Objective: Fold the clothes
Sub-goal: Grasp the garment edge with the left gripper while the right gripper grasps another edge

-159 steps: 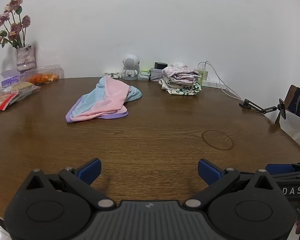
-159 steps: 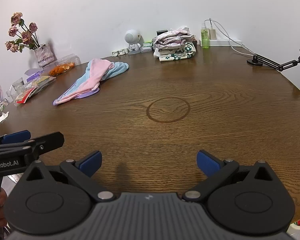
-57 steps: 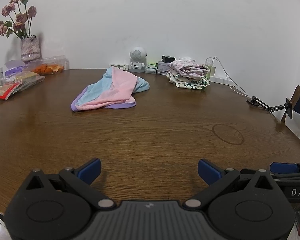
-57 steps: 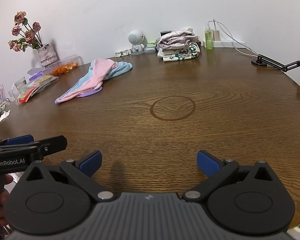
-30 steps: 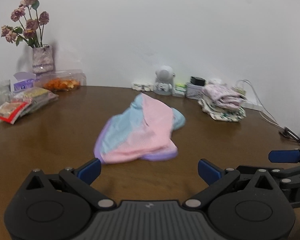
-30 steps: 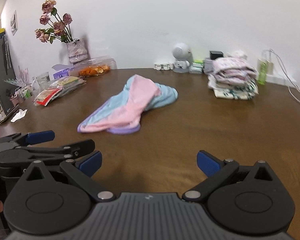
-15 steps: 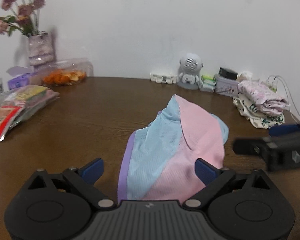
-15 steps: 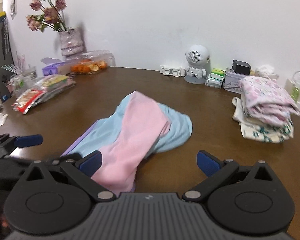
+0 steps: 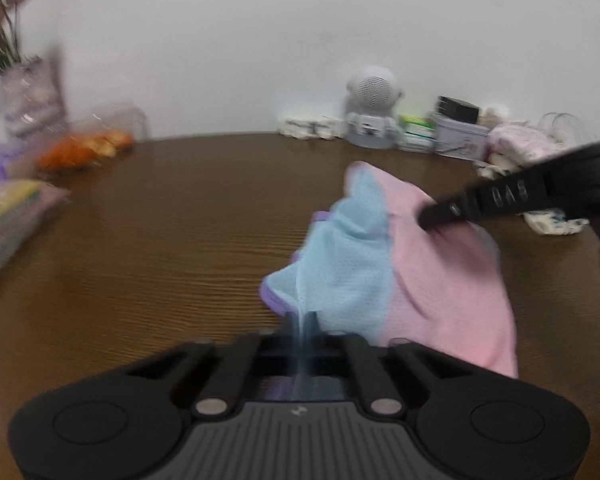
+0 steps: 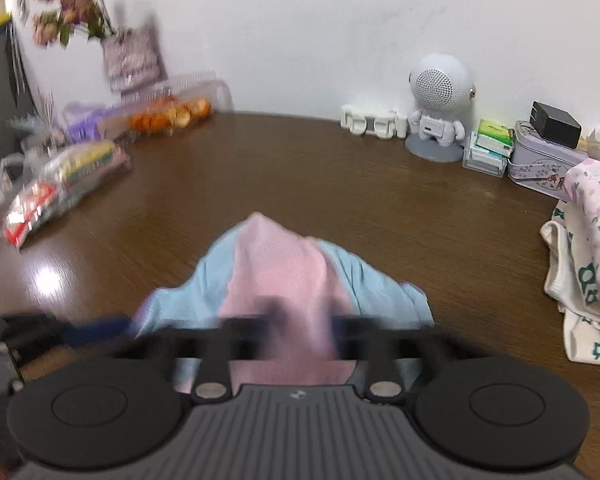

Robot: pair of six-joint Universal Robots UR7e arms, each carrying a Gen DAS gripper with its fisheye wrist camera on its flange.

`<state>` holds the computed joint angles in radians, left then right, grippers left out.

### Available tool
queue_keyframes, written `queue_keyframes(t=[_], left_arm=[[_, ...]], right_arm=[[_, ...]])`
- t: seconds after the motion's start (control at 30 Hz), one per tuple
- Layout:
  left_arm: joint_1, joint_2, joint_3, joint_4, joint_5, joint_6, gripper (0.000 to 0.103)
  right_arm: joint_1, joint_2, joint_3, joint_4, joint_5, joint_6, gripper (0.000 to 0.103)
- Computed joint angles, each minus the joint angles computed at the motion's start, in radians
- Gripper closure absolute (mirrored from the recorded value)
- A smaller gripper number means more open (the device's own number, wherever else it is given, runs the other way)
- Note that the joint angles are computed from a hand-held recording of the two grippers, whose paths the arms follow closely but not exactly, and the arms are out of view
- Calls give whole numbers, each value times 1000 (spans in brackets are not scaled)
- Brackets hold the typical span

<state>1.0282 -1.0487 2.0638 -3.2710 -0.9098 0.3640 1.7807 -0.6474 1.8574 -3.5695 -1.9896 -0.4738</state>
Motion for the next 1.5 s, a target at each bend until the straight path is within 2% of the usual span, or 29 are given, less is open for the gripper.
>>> queue_keyframes(t=[0.13, 0.27, 0.37, 0.43, 0.57, 0.63, 0.73, 0.8, 0.93, 0.97, 1.0, 1.07, 1.1, 1.13, 1.17, 1.27, 1.33, 1.43, 1.5], left_arm=[[-42, -19, -17, -69, 6, 78, 102], [-110, -73, -26, -141, -4, 125, 102], [-182, -150, 16, -203, -38, 161, 102], [-236, -242, 83, -201, -90, 163, 102], [-376, -447, 273, -30, -120, 140, 102], [-449, -541, 385, 85, -97, 98, 102], [-506, -633, 520, 295, -89, -52, 102], [-500, -655, 571, 386, -105, -153, 102], [-477, -704, 640, 471, -123, -285, 102], [-470, -719, 655, 485, -125, -312, 102], [-461, -738, 658, 501, -131, -322, 101], [-445, -777, 659, 534, -135, -341, 88], [-440, -796, 659, 549, -132, -355, 77], [-455, -829, 668, 573, -127, -376, 58], [-473, -841, 673, 573, -118, -392, 47], [-462, -797, 658, 523, -158, -357, 44], [-441, -753, 643, 503, -194, -327, 42], [-431, -689, 648, 473, -190, -313, 42], [-409, -662, 638, 455, -202, -301, 42]], right_arm=[[18, -51, 15, -5, 67, 27, 102], [64, -130, 52, -84, 100, 22, 102], [100, -222, 114, -160, 127, -10, 102], [121, -307, 184, -206, 145, -46, 102], [151, -525, 399, -201, 138, -98, 102], [156, -613, 516, -167, 95, -100, 102], [106, -727, 691, -63, 65, -12, 102], [43, -771, 787, 10, 81, 59, 102], [-53, -781, 919, 51, 139, 112, 98], [-71, -786, 936, 77, 156, 122, 89], [-82, -801, 945, 88, 166, 126, 62], [-62, -791, 939, 13, 143, 114, 28], [-51, -781, 934, -33, 131, 104, 26], [-44, -770, 906, -55, 106, 99, 26], [-39, -756, 875, -76, 79, 93, 25], [-52, -695, 768, -112, 2, 68, 25], [-58, -608, 676, -131, -88, 61, 25], [-92, -502, 563, -137, -186, 41, 26], [-129, -459, 509, -127, -218, 37, 33]])
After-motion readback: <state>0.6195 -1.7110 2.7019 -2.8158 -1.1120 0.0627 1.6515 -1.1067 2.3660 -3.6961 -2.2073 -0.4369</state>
